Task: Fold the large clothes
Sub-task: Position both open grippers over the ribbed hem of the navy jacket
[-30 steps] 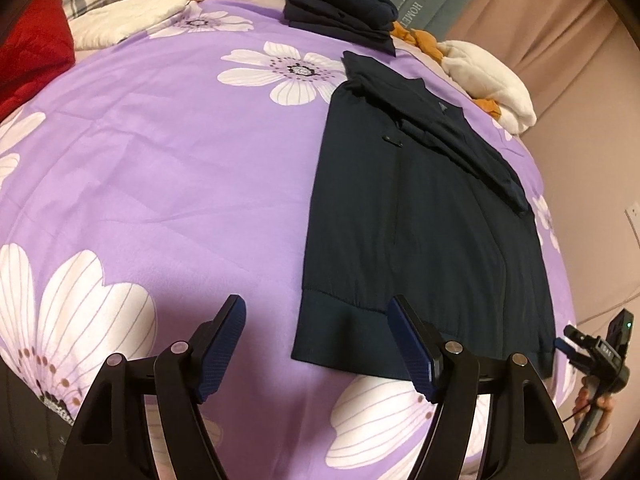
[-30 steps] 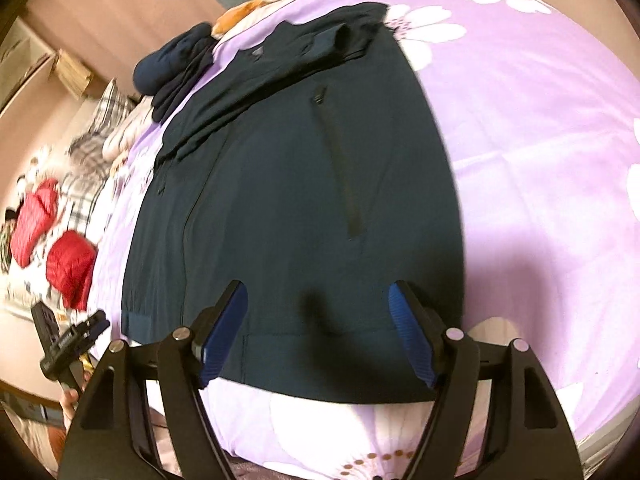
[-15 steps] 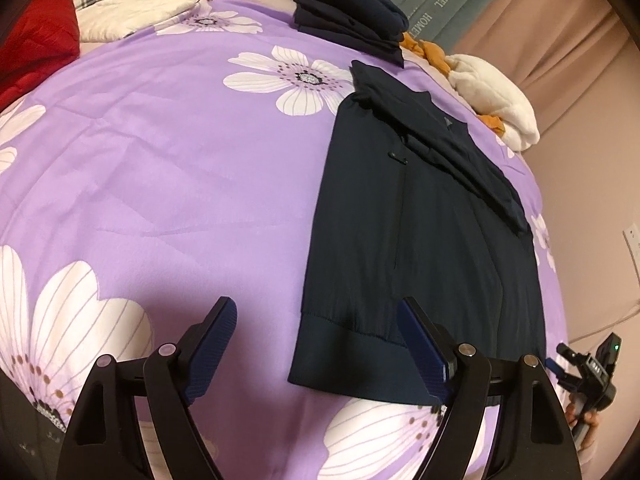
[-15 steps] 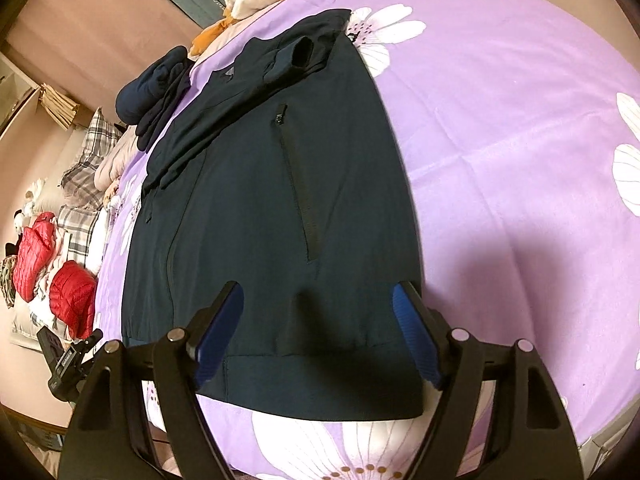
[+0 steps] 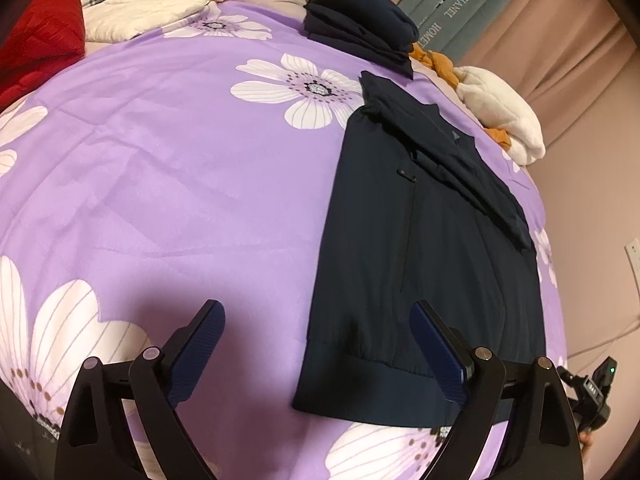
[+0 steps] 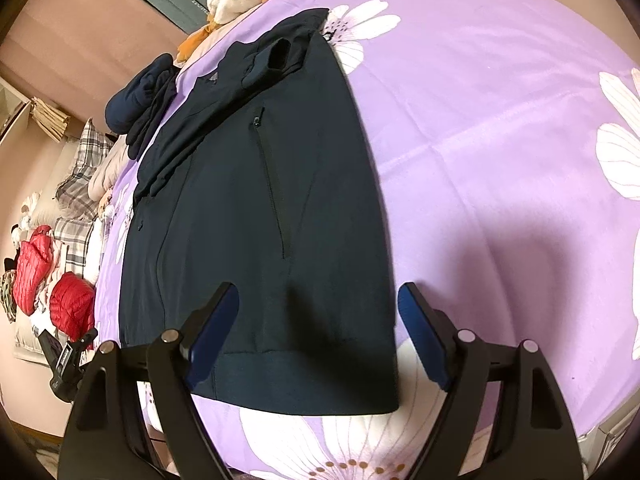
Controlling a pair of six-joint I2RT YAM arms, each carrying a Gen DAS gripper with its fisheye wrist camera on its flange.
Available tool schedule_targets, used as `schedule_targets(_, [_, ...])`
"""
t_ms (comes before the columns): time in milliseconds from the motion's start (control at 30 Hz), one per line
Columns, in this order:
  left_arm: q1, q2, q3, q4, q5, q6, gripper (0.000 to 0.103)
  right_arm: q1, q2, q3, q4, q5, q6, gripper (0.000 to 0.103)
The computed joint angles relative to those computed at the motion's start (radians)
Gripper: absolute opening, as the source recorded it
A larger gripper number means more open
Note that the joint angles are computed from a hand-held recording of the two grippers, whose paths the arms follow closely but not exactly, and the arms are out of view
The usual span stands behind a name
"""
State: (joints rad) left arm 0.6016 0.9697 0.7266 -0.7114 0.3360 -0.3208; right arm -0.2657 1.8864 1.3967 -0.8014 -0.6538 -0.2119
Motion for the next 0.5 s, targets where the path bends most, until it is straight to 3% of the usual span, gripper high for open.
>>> schedule_targets(500, [-0.062, 0.039, 0.019, 0.015, -0.054, 0.012, 0.093, -0.013, -0.003, 0.007, -0.001, 0.006, 0.009, 0.082])
